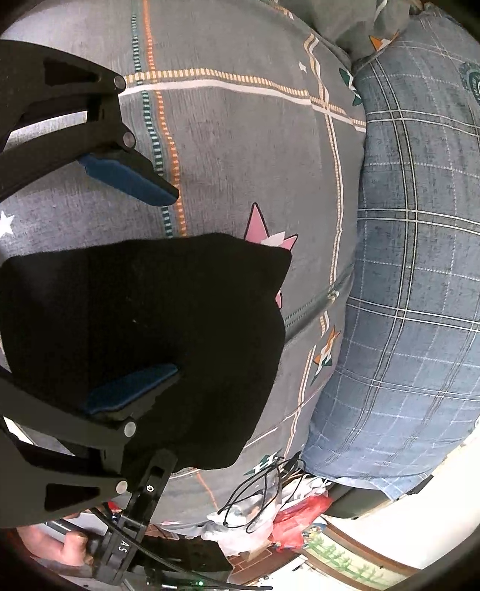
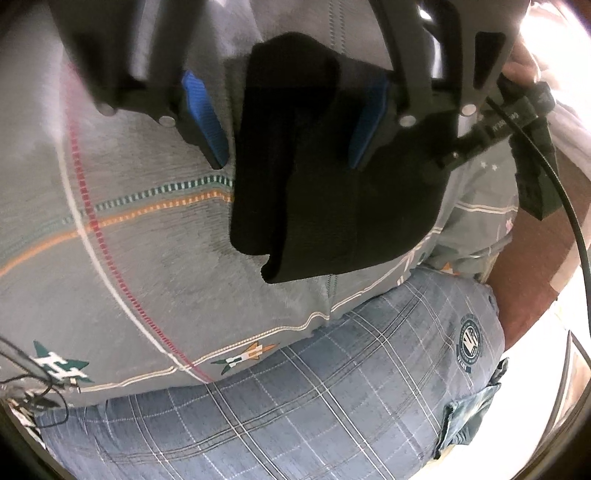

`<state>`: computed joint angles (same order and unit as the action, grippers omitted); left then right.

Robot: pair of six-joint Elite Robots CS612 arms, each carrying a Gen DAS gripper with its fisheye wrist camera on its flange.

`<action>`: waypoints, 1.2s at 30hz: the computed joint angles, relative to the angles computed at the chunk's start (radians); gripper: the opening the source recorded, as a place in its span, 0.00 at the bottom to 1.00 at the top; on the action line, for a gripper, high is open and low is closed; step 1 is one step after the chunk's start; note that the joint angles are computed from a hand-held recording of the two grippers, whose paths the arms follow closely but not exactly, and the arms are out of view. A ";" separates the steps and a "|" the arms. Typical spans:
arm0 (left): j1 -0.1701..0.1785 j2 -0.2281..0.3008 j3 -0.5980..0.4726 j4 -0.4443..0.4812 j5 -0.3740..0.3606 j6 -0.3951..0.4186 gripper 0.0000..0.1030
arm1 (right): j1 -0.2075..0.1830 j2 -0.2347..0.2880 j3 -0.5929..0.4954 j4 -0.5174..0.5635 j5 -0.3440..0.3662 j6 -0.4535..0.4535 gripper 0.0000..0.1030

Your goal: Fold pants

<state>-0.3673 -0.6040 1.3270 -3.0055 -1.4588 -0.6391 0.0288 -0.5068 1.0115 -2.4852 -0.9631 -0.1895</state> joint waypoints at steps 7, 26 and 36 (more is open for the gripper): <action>0.006 0.012 -0.013 0.003 -0.018 -0.034 0.96 | 0.011 0.009 -0.011 -0.004 -0.006 -0.018 0.73; -0.019 0.013 -0.008 -0.045 -0.004 0.017 0.61 | 0.024 -0.035 0.071 -0.166 -0.100 -0.106 0.46; -0.026 -0.015 0.018 -0.099 0.004 0.022 0.51 | 0.021 -0.066 0.101 -0.234 -0.100 -0.091 0.39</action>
<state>-0.3936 -0.6190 1.3455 -3.1044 -1.4547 -0.6174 0.0499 -0.5732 1.1130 -2.7193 -1.0636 -0.2803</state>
